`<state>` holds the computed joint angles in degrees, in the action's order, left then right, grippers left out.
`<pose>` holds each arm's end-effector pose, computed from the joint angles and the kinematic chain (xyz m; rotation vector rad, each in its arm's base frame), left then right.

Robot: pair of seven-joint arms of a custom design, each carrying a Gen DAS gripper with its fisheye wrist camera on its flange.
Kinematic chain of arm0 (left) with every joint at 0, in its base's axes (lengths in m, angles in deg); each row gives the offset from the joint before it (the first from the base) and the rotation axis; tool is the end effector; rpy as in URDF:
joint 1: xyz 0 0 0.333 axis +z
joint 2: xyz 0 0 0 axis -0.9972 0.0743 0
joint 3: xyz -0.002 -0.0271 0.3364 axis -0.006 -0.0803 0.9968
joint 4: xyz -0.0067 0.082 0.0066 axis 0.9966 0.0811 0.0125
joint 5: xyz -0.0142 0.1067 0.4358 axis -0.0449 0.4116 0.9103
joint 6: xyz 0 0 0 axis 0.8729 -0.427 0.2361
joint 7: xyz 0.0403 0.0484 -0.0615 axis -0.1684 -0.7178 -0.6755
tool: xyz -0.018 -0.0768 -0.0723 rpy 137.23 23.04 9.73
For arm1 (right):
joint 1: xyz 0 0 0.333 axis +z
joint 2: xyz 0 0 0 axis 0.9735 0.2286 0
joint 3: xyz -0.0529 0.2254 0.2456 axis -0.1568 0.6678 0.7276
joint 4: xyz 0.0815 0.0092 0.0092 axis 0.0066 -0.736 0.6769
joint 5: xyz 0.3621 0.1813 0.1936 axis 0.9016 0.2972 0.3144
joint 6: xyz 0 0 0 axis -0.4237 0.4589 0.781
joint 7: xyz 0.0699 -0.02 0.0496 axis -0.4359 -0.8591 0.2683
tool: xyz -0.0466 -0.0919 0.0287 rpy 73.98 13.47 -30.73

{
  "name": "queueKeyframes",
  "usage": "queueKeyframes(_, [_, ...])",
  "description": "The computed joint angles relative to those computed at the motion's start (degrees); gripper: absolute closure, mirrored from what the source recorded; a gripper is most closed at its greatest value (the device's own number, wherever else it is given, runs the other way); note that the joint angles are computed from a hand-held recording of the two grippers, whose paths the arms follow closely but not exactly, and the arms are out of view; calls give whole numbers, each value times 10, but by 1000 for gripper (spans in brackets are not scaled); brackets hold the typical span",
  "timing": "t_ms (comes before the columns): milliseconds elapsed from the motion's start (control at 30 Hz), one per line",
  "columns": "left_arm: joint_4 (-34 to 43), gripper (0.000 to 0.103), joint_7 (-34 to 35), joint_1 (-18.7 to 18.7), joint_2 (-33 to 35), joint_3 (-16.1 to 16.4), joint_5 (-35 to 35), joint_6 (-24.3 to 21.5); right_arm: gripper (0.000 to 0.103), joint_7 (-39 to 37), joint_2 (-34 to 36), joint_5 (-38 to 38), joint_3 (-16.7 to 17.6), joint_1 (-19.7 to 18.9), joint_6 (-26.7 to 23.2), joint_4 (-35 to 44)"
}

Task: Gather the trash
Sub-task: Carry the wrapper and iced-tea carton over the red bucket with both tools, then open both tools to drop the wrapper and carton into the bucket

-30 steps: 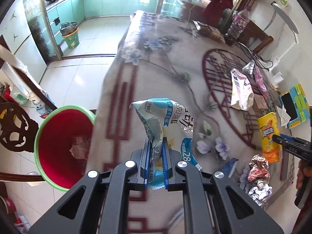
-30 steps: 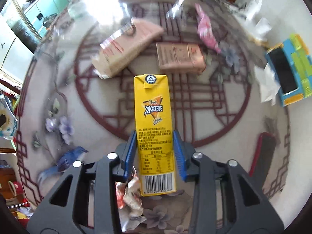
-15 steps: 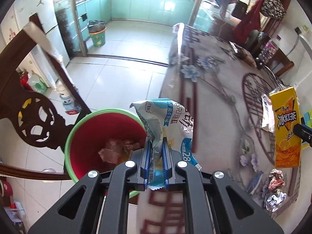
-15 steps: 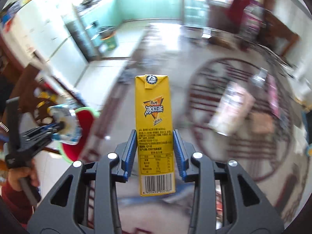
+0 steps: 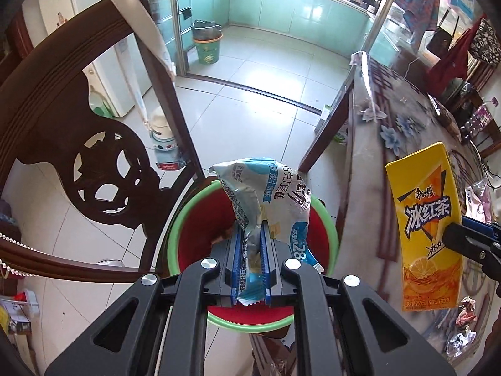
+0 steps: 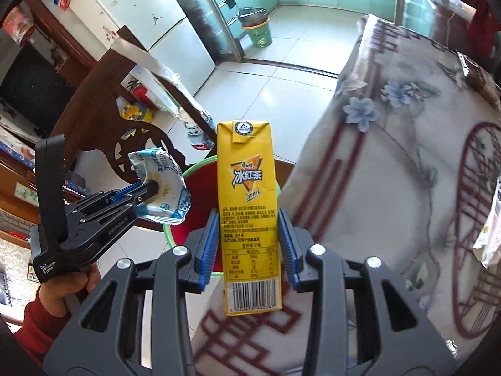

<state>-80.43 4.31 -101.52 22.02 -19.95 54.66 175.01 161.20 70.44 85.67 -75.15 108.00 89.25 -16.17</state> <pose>0.6283 -0.3171 0.3700 -2.0815 1.9292 -0.5320 0.6381 0.4599 0.4200 -2.0128 1.6966 -0.0173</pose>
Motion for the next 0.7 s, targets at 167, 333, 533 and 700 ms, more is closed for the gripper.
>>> queueKeyframes(167, [7, 56, -15, 0, 6, 5, -2, -11, 46, 18, 4, -15, -11, 12, 14, 5])
queueKeyframes(333, [5, 53, -16, 0, 3, 2, 3, -1, 46, 29, -21, -25, -12, 10, 28, -23])
queueKeyframes(533, [11, 53, -1, -2, 3, -5, -4, 6, 46, 68, -76, -53, -20, 12, 44, -92])
queueKeyframes(700, [26, 53, 17, -11, 11, -12, -9, 6, 46, 134, -145, -102, -28, 10, 57, -179])
